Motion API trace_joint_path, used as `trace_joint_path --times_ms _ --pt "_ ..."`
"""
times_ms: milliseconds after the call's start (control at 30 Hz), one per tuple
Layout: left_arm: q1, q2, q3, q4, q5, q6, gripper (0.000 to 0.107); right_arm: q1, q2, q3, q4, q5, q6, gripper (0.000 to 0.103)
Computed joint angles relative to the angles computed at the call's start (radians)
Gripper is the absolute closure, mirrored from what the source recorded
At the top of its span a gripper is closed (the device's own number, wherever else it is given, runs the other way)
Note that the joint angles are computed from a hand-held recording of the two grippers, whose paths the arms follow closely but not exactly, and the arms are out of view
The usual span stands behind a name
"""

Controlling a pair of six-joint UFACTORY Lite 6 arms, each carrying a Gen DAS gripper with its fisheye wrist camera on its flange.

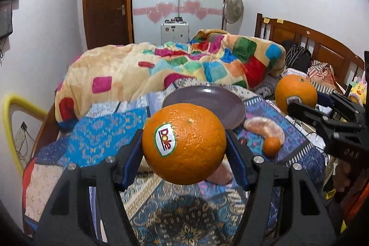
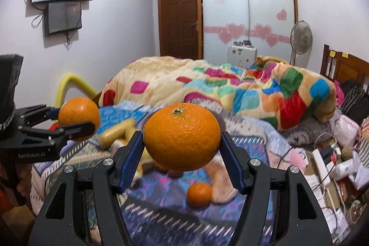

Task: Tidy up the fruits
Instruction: 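Set the Dole orange on the plate with left tool while right tool sets its orange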

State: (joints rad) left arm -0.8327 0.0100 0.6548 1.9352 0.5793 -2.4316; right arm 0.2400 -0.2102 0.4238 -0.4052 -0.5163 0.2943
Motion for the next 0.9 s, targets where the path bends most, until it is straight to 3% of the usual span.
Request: trace_joint_path --times_ms 433,700,900 --pt "0.143 0.192 0.265 0.042 -0.119 0.074 0.04 -0.047 0.267 0.27 -0.043 0.004 0.023 0.04" --pt "0.225 0.394 0.496 -0.05 -0.207 0.226 0.04 -0.04 0.45 0.455 -0.008 0.051 -0.016 0.04" --pt "0.294 0.537 0.676 -0.227 -0.284 0.427 0.04 -0.048 0.589 0.616 -0.11 0.122 0.082 0.04"
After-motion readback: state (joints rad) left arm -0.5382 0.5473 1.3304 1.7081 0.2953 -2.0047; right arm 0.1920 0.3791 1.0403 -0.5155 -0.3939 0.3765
